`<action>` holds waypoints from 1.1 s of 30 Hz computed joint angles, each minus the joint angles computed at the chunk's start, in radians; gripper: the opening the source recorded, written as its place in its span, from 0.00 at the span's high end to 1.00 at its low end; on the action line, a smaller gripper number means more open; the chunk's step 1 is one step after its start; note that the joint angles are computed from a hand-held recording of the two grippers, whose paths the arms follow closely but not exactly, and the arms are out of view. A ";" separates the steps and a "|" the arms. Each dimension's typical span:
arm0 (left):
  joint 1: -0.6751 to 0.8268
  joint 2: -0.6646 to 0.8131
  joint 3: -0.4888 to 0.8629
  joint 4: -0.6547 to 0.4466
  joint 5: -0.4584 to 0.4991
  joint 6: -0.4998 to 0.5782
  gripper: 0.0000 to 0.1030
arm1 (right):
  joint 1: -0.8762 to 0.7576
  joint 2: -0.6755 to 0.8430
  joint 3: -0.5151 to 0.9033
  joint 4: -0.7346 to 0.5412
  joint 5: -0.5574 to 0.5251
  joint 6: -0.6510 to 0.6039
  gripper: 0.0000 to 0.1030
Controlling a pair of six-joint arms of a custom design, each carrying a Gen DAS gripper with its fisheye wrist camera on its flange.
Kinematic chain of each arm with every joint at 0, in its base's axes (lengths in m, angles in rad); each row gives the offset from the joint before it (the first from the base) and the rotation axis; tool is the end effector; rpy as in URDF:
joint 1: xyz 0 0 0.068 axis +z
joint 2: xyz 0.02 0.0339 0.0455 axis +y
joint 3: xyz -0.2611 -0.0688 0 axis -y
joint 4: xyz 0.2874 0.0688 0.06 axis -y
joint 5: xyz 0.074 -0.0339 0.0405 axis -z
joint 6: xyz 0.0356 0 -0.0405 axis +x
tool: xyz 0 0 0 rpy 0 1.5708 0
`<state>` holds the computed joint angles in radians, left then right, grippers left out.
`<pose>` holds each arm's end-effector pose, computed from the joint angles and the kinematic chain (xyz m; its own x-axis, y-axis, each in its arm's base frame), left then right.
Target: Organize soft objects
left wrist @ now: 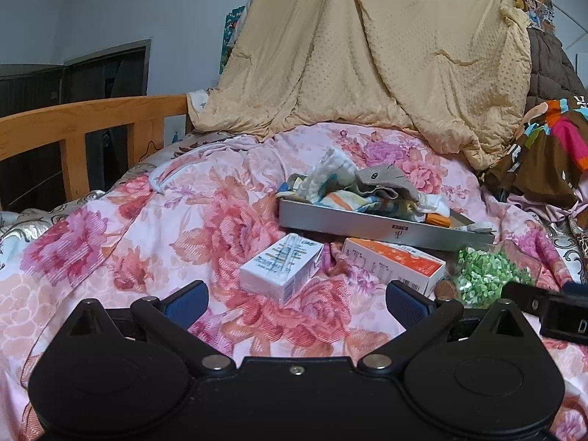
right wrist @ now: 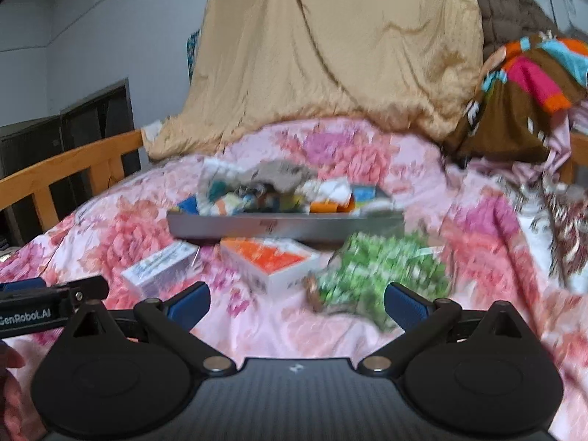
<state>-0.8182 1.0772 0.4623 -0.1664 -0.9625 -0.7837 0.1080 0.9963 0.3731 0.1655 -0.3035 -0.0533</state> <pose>0.1803 -0.1498 0.1602 -0.3543 -0.2119 -0.9108 -0.3264 0.9407 -0.0919 0.2408 0.0368 0.1660 -0.4190 -0.0966 -0.9028 -0.3923 0.9160 0.0841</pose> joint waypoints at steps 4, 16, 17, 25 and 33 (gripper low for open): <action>0.012 -0.006 -0.023 -0.005 0.005 -0.029 0.01 | 0.025 -0.008 -0.017 -0.011 0.030 -0.022 0.00; 0.032 0.007 -0.043 -0.024 0.031 -0.078 0.01 | 0.032 0.023 -0.006 -0.015 0.067 -0.012 0.00; 0.030 0.008 -0.041 -0.023 0.030 -0.075 0.01 | 0.032 0.022 -0.007 -0.013 0.066 -0.015 0.00; 0.025 0.010 -0.038 -0.025 0.027 -0.075 0.01 | 0.045 0.016 -0.011 -0.011 0.069 -0.021 0.00; 0.020 0.013 -0.037 -0.027 0.026 -0.080 0.01 | 0.044 0.019 -0.010 -0.010 0.068 -0.020 0.00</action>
<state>-0.7979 1.0904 0.4253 -0.1933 -0.9369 -0.8637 0.1517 1.0152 0.3630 0.1555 -0.2358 -0.0736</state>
